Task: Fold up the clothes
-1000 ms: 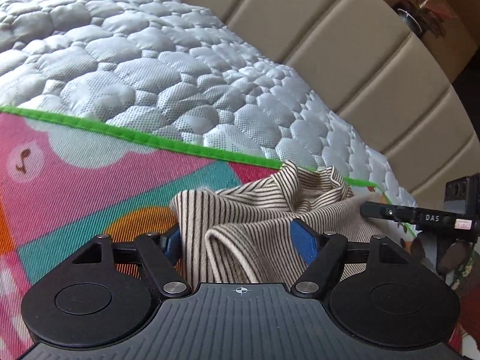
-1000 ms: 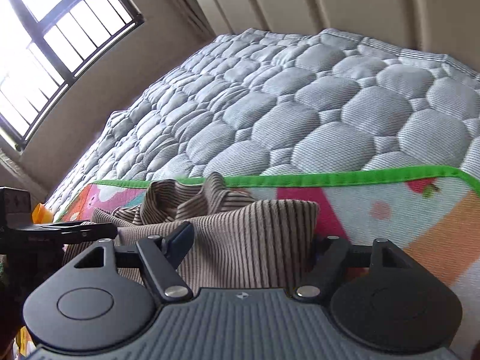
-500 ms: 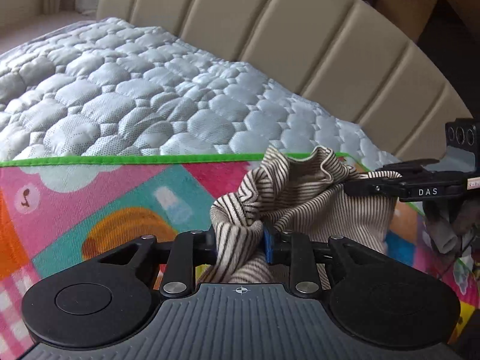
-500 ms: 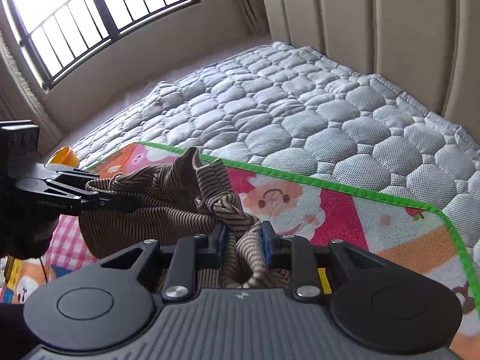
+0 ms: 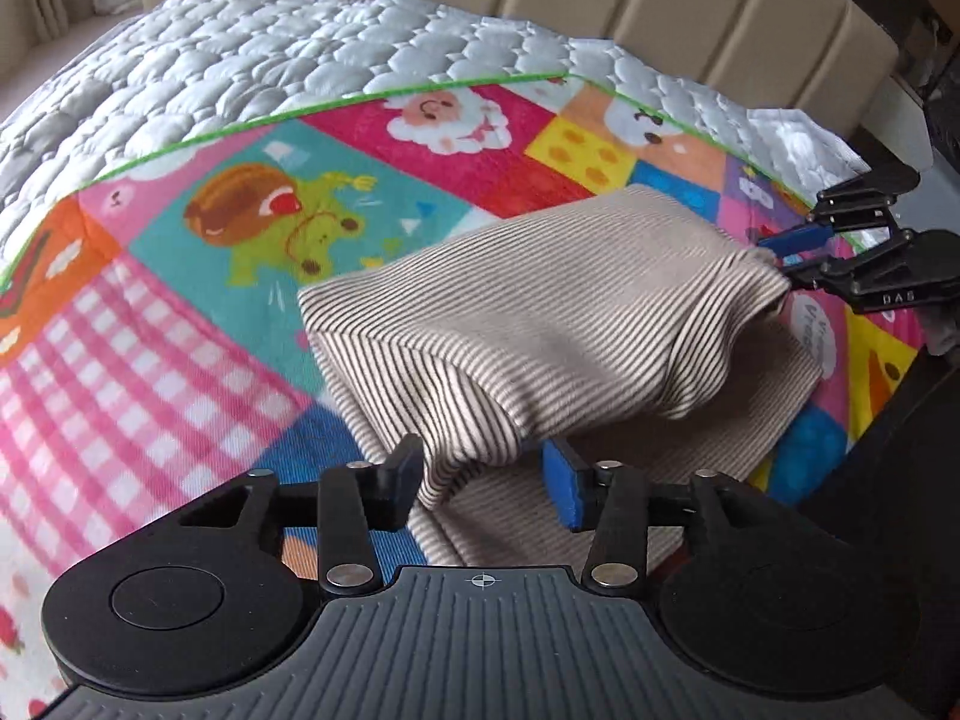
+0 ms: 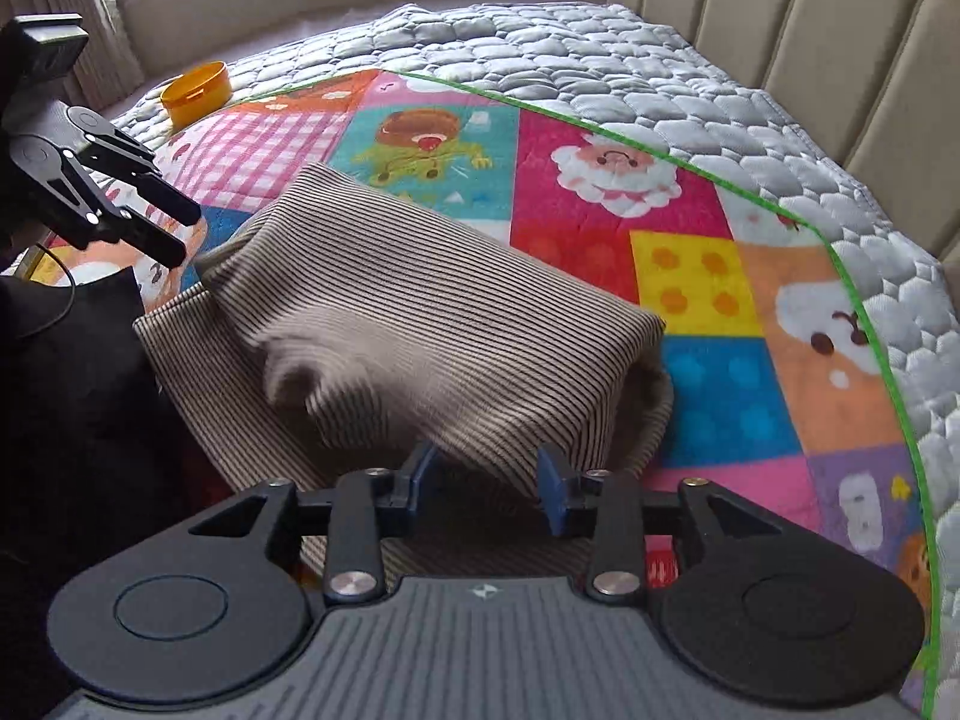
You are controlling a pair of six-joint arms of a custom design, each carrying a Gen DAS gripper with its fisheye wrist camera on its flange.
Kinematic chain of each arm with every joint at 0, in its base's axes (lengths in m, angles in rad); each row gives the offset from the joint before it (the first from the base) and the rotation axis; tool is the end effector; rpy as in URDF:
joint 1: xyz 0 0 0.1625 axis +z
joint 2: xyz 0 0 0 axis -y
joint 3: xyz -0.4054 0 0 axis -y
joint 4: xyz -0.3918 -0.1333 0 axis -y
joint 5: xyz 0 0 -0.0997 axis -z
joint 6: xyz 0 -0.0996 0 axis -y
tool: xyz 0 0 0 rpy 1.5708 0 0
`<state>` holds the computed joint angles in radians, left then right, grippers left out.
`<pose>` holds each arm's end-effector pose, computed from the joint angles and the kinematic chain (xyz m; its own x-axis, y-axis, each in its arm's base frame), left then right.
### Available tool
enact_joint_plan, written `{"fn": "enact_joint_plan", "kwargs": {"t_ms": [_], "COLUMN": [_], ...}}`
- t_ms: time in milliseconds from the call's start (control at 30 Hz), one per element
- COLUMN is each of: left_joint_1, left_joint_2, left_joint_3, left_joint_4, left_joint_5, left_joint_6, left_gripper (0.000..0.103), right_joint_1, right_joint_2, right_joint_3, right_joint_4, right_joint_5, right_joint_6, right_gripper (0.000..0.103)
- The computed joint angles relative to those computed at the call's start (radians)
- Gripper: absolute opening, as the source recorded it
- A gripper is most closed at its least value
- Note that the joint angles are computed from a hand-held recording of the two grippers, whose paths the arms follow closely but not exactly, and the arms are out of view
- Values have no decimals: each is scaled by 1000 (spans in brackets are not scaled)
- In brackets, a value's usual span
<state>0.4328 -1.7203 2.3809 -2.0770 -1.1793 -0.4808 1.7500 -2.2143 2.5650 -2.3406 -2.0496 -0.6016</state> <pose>-0.2308 -0.2953 0.2167 -0.7113 0.5741 -0.4054 0.6406 0.7669 -0.0380 0.1309 -0.2321 0.3120 -0.6554 -0.4870 0.5773 -0.6474 0.7559 -0.0973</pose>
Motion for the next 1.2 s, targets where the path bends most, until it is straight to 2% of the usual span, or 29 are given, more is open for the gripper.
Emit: {"fn": "enact_joint_plan", "kwargs": {"t_ms": [67, 133, 267, 433, 500, 533, 567, 600, 633, 667, 800, 833, 900, 1000, 1100, 1200], "left_joint_1": [-5, 9, 53, 113, 127, 127, 128, 129, 134, 141, 190, 198, 208, 199, 158, 130], "left_joint_2": [-41, -51, 4, 141, 190, 209, 229, 248, 265, 280, 351, 369, 383, 352, 297, 265], "left_joint_3": [3, -1, 0, 11, 9, 8, 7, 5, 3, -1, -46, -63, -92, -113, -102, -68], "left_joint_4": [17, 7, -47, -149, -185, -205, -225, -246, -266, -287, -376, -398, -437, -467, -411, -349], "left_joint_5": [-12, -30, -34, -15, -8, 0, 8, 17, 21, 23, 41, 54, 63, 21, 8, 29], "left_joint_6": [-70, -135, -239, -246, -216, -191, -165, -139, -111, -81, -13, -7, 5, 41, 57, 30], "left_gripper": [69, 79, 81, 81, 79, 65, 60, 53, 48, 46, 39, 37, 36, 36, 36, 36], "right_joint_1": [-8, -26, -84, -175, -200, -211, -216, -216, -217, -219, -226, -226, -220, -215, -216, -219], "right_joint_2": [-62, -83, -52, 145, 240, 277, 312, 339, 359, 378, 441, 455, 435, 320, 210, 200], "right_joint_3": [2, -1, 17, 76, 77, 75, 73, 76, 79, 75, 11, -7, -35, -44, -22, 38], "right_joint_4": [49, 43, -87, -405, -483, -503, -521, -549, -580, -603, -640, -651, -633, -516, -403, -452], "right_joint_5": [4, 19, 66, 104, 103, 106, 104, 105, 113, 123, 145, 149, 170, 229, 258, 224], "right_joint_6": [29, 54, 92, 102, 89, 81, 60, 24, -11, -21, 34, 46, 70, 97, 108, 96], "right_gripper": [59, 63, 67, 68, 68, 68, 66, 56, 53, 48, 29, 28, 24, 23, 23, 23]}}
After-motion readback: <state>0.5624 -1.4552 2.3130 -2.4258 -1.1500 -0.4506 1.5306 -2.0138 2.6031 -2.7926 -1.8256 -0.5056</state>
